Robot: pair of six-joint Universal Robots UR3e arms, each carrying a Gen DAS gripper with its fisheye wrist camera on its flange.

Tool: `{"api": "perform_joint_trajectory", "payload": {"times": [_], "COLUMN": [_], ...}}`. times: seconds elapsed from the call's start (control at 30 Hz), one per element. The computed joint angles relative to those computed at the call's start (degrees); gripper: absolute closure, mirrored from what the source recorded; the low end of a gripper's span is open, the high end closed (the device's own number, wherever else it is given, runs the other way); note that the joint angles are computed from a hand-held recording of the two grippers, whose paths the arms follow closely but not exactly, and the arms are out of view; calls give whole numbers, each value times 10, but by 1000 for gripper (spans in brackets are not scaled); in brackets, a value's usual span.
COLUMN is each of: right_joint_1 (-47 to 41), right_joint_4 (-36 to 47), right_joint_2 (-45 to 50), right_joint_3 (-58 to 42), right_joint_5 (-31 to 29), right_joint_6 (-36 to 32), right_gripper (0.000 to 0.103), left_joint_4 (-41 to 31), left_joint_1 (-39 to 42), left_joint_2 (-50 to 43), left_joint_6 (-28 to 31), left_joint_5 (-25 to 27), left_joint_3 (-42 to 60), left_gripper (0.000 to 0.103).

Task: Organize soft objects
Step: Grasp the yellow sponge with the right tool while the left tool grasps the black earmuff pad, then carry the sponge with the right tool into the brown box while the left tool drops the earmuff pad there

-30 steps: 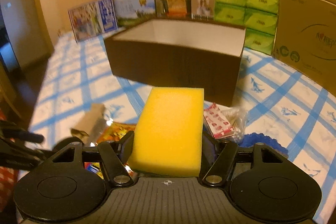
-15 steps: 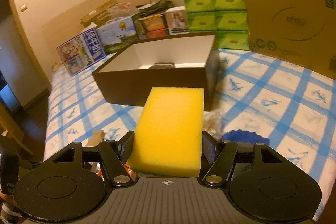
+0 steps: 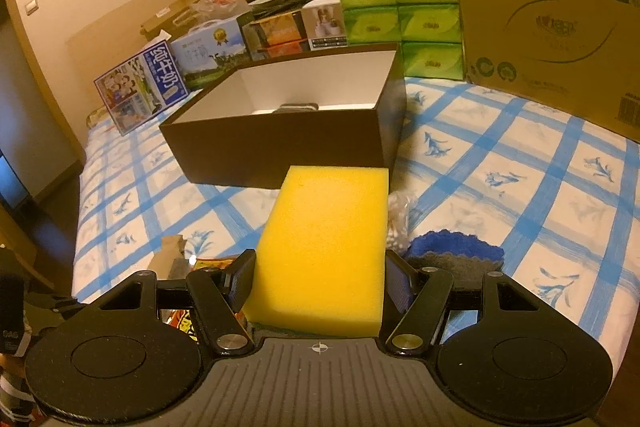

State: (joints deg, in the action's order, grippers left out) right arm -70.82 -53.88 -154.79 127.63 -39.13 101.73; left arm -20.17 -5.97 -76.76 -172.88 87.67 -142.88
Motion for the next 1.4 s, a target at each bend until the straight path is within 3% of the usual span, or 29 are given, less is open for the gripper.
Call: {"api": "perform_joint_trajectory", "payload": {"times": [0.37,0.6,0.77,1.0,1.23,1.4], "right_joint_1": [-72,-55,10,137,270,355], "right_joint_4": [103,30,-129,-450,-782,-917], "right_joint_2": [19,69,126,265,451,597], "right_joint_3": [-57,-67,-50,-42,-81,-170], "right_joint_5": [9,35,54,75,53,13], "right_joint_6": [-90,-61,33,228,424,536], "right_gripper": [37,37,37,37,37,37], "left_joint_4": [-110,-147,-146,-151,-213,-284], "left_joint_1": [36,41,26,-3,-28,-42], "left_joint_2": [131,119,47,-92,-257,-379], "left_joint_6": [-5,-15,-21,-29,-42,-52], "left_joint_5": [-15,-23,-22,-25,-41,-44], "left_joint_3": [14,106,204,387,633,821], "left_gripper": [43,43,43,43,43,43]}}
